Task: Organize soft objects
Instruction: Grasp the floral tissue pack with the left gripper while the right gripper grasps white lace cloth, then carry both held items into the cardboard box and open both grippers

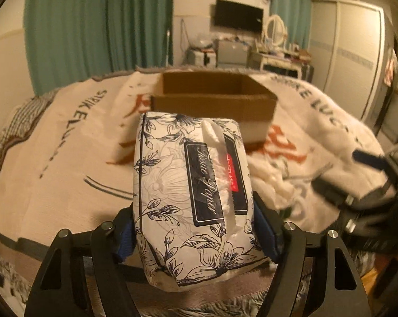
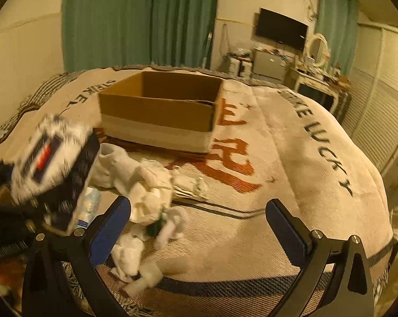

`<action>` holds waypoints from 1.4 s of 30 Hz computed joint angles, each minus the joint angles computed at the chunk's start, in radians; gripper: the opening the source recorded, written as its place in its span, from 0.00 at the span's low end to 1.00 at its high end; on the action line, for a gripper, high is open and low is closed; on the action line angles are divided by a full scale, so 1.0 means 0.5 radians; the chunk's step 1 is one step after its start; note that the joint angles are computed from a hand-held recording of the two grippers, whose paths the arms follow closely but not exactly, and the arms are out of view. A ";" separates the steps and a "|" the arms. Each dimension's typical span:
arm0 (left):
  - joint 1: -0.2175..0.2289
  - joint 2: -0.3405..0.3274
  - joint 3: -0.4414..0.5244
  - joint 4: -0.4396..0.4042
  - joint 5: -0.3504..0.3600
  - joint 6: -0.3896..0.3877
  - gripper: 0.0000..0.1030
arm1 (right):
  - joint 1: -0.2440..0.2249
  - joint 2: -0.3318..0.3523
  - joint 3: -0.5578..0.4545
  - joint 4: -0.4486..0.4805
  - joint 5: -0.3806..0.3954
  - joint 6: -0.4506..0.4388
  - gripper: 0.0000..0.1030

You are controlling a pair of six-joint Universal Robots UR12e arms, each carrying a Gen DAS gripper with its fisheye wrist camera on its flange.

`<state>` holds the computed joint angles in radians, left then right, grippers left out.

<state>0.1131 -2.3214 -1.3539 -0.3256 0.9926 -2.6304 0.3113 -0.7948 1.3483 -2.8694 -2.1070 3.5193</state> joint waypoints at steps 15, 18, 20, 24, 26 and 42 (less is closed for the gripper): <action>0.012 -0.093 0.149 -0.174 0.042 -0.042 0.71 | -0.027 0.228 -0.351 0.375 0.229 -0.181 0.49; 0.014 -0.097 0.160 -0.194 0.035 -0.048 0.71 | -0.037 0.217 -0.335 0.376 0.267 -0.148 0.29; 0.016 -0.095 0.158 -0.198 0.032 -0.054 0.71 | -0.041 0.205 -0.310 0.336 0.284 -0.134 0.22; 0.023 -0.081 0.149 -0.184 0.006 -0.054 0.71 | -0.039 0.163 -0.249 0.213 0.297 -0.125 0.16; 0.027 -0.068 0.139 -0.161 -0.021 -0.055 0.71 | -0.041 0.135 -0.212 0.129 0.317 -0.120 0.16; -0.044 -0.175 0.510 -0.042 -0.181 -0.257 0.71 | -0.120 0.043 -0.284 -0.356 0.406 -0.297 0.15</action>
